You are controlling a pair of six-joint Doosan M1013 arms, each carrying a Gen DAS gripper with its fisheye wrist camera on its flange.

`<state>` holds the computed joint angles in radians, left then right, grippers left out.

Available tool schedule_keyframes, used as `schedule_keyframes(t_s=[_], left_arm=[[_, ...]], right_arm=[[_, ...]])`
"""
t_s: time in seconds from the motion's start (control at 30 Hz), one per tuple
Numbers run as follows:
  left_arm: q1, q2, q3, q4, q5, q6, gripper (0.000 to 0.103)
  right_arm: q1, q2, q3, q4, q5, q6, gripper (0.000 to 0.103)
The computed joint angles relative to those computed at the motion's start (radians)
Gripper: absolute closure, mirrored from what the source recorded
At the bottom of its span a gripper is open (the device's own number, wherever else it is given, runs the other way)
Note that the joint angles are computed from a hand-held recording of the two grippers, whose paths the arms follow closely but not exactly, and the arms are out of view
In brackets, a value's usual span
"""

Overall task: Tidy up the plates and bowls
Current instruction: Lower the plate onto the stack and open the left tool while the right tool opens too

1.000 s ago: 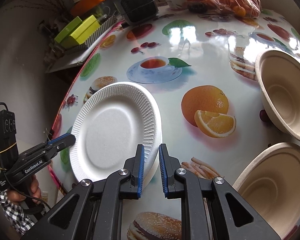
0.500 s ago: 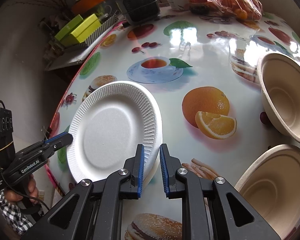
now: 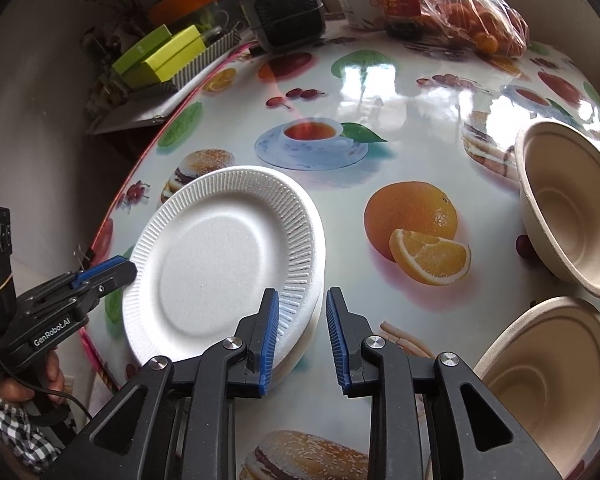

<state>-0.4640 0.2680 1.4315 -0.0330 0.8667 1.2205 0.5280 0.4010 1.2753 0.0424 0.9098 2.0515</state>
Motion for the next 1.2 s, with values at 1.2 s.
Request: schedule_keyframes(t_s=[1.2], left_arm=[[-0.020, -0.007, 0.000, 0.109, -0.038, -0.053, 0.060]], right_arm=[[0.021, -0.001, 0.001, -0.114, -0.030, 0.040, 0.052]])
